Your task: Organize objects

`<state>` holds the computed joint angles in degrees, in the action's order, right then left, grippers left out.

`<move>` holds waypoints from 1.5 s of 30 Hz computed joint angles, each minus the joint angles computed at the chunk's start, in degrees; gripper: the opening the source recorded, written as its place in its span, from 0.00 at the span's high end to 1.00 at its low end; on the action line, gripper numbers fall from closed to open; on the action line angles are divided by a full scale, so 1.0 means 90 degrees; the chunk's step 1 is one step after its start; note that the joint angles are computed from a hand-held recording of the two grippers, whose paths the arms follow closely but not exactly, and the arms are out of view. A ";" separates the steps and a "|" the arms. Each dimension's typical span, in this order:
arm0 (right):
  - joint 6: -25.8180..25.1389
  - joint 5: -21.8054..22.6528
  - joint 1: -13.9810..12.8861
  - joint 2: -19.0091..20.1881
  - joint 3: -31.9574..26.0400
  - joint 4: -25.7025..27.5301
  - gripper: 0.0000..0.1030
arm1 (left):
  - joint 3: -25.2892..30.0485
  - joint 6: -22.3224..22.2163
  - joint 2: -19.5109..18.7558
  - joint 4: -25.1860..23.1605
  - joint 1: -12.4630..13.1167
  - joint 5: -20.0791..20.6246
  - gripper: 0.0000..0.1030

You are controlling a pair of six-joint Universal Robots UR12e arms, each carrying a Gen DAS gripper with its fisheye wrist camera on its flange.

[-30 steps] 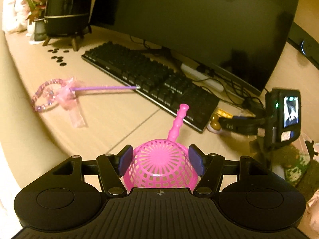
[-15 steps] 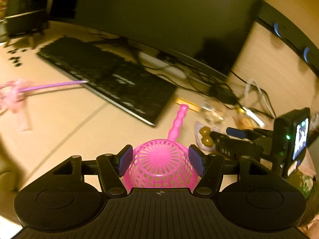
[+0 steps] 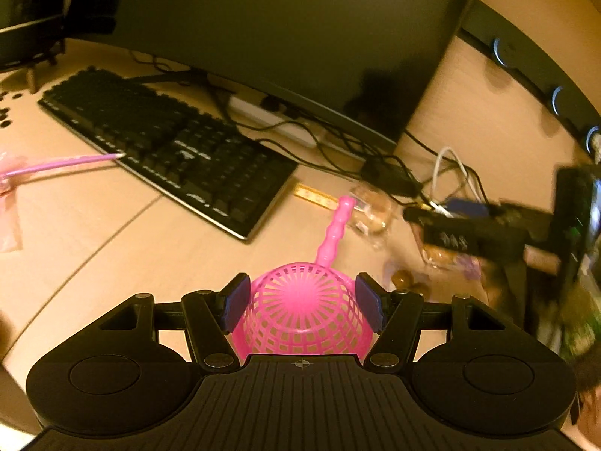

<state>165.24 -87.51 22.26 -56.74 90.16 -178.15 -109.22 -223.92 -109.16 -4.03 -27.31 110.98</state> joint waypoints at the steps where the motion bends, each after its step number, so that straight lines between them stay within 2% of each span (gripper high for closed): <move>1: -0.0159 0.0068 0.0023 0.0095 -0.0164 0.0027 0.33 | -0.0034 -0.0049 0.0026 0.0001 -0.0001 0.0030 0.35; 5: -0.0800 0.0042 0.0186 0.0570 -0.0966 0.0643 0.33 | -0.0132 -0.0208 0.0141 -0.0144 0.0010 0.0151 0.35; 11: -0.1349 0.0166 0.0299 0.1074 -0.1849 0.1620 0.34 | -0.0286 -0.0580 0.0333 -0.0390 0.0018 0.0470 0.35; 13: -0.1552 0.0259 0.0292 0.1163 -0.2043 0.1971 0.45 | -0.0305 -0.0655 0.0399 -0.0539 0.0014 0.0612 0.35; 15: -0.1666 0.0295 0.0290 0.1250 -0.2233 0.2365 0.67 | -0.0325 -0.0719 0.0438 -0.0594 0.0007 0.0729 0.35; 17: -0.1654 0.0281 0.0289 0.1295 -0.2303 0.2538 0.78 | -0.0342 -0.0769 0.0448 -0.0557 0.0012 0.0776 0.35; 20: -0.1535 0.0284 0.0258 0.1194 -0.2089 0.2390 0.86 | -0.0326 -0.0836 0.0421 -0.0513 0.0029 0.0683 0.35; 30: -0.1470 0.0125 0.0005 0.0440 -0.0705 0.1689 0.87 | 0.0040 -0.0291 0.0026 -0.0223 0.0040 -0.0103 0.35; 32: -0.1419 0.0039 -0.0052 0.0268 -0.0395 0.1437 0.88 | 0.0145 -0.0193 -0.0063 -0.0273 0.0024 -0.0177 0.35; 34: -0.1137 0.0169 -0.0135 0.0059 -0.0086 0.1181 0.89 | 0.0257 -0.0138 -0.0132 -0.0441 -0.0013 -0.0158 0.35; 35: -0.0927 0.0278 -0.0186 -0.0075 0.0115 0.0972 0.88 | 0.0320 -0.0097 -0.0174 -0.0531 -0.0031 -0.0122 0.35; 37: -0.0468 0.0393 -0.0255 -0.0324 0.0502 0.0592 0.79 | 0.0434 -0.0021 -0.0244 -0.0700 -0.0068 -0.0045 0.35; 38: -0.0199 0.0462 -0.0294 -0.0462 0.0726 0.0404 0.62 | 0.0480 0.0012 -0.0275 -0.0748 -0.0082 -0.0029 0.35; 39: 0.0025 0.0485 -0.0318 -0.0573 0.0934 0.0192 0.39 | 0.0510 0.0049 -0.0297 -0.0757 -0.0098 -0.0027 0.35; 41: 0.0331 0.0325 -0.0303 -0.0749 0.1353 -0.0285 0.19 | 0.0539 0.0136 -0.0327 -0.0698 -0.0127 -0.0060 0.35; 45: 0.0897 0.0129 -0.0270 -0.0973 0.1798 -0.0156 0.16 | 0.0561 0.0155 -0.0331 -0.0728 -0.0173 -0.0153 0.35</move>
